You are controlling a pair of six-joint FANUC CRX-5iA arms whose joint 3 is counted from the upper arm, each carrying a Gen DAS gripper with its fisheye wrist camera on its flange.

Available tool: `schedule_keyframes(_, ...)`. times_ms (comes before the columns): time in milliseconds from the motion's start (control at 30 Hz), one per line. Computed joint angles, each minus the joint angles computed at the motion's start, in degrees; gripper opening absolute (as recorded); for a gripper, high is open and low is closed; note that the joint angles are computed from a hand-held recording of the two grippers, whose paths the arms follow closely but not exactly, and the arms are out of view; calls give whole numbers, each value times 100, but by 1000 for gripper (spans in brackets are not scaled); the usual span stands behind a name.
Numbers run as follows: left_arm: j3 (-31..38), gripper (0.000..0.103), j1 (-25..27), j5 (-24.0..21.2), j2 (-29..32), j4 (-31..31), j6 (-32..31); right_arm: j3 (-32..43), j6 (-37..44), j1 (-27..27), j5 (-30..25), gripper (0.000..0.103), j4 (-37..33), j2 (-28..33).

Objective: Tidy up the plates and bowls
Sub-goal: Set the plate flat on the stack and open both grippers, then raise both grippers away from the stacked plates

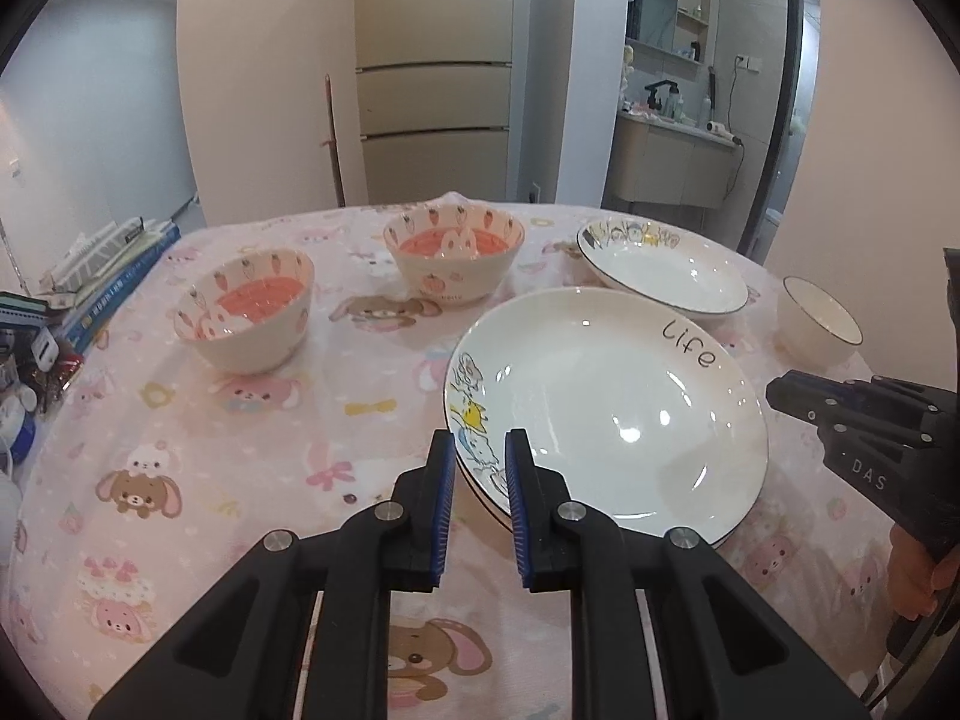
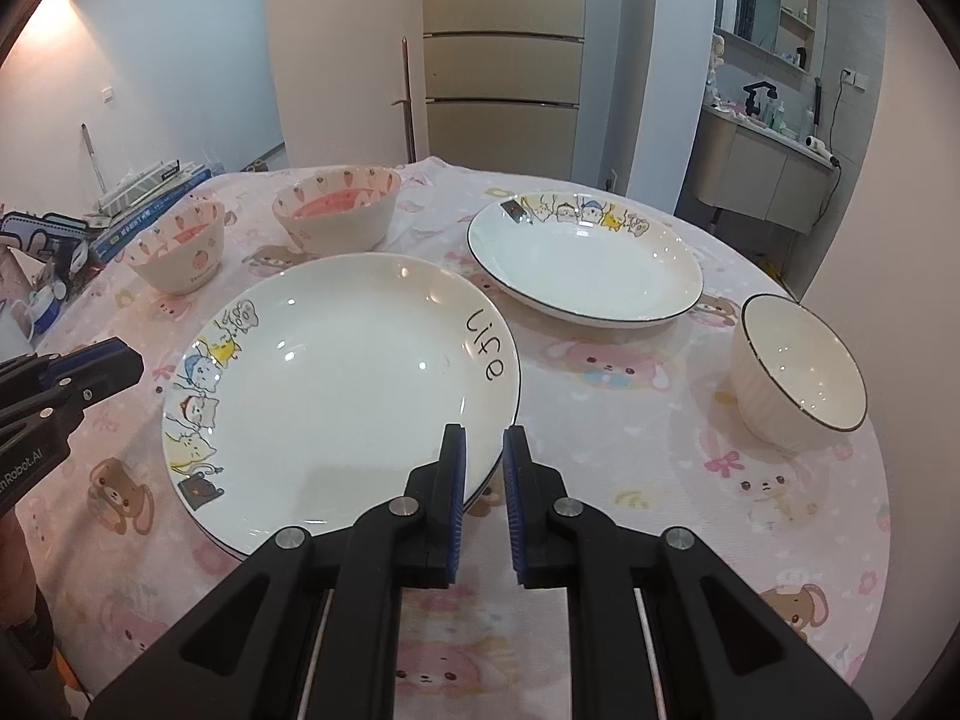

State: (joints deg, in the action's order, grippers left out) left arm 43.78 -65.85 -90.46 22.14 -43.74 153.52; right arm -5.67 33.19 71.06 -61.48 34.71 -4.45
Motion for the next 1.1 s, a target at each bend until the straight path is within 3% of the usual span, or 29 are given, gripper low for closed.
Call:
schedule_keyframes(67,50,50,-61,-86,-7,-129,0,-12,-84,34,19,12,98,-41)
schedule_keyframes(100,66,70,-139,-130,-17,-306,29,-41,-139,45,54,14,164,-73)
schedule_keyframes(133,81,73,-219,-178,-26,-485,35,-115,-254,69,130,16,299,-127)
schedule_keyframes(167,132,73,-315,-270,-13,-701,2,-198,-359,92,213,25,456,-175)
schedule_keyframes(200,142,73,-365,-299,-21,-820,-32,-289,-469,126,297,42,652,-223)
schedule_keyframes(267,77,73,-450,-275,-108,-1016,36,-518,-734,175,527,64,1097,-338)
schedule_keyframes(367,-98,88,-586,-191,-288,-1333,266,-737,-1126,235,753,75,1673,-458)
schedule_keyframes(533,65,88,-1004,-736,-247,-2299,55,-995,-1790,218,1225,101,2408,-615)
schedule_keyframes(700,-218,89,-1433,-953,-460,-3183,656,-1103,-2276,221,1324,102,3143,-582)
schedule_keyframes(833,-481,103,-1723,-1058,-671,-3743,1077,-1158,-2497,212,1327,102,3495,-604)
schedule_keyframes(900,-557,103,-1859,-1145,-717,-4033,1196,-1179,-2613,174,1288,103,3678,-620)
schedule_keyframes(1100,-281,103,-1920,-1225,-599,-4276,736,-1293,-3081,-12,1226,103,4074,-787)
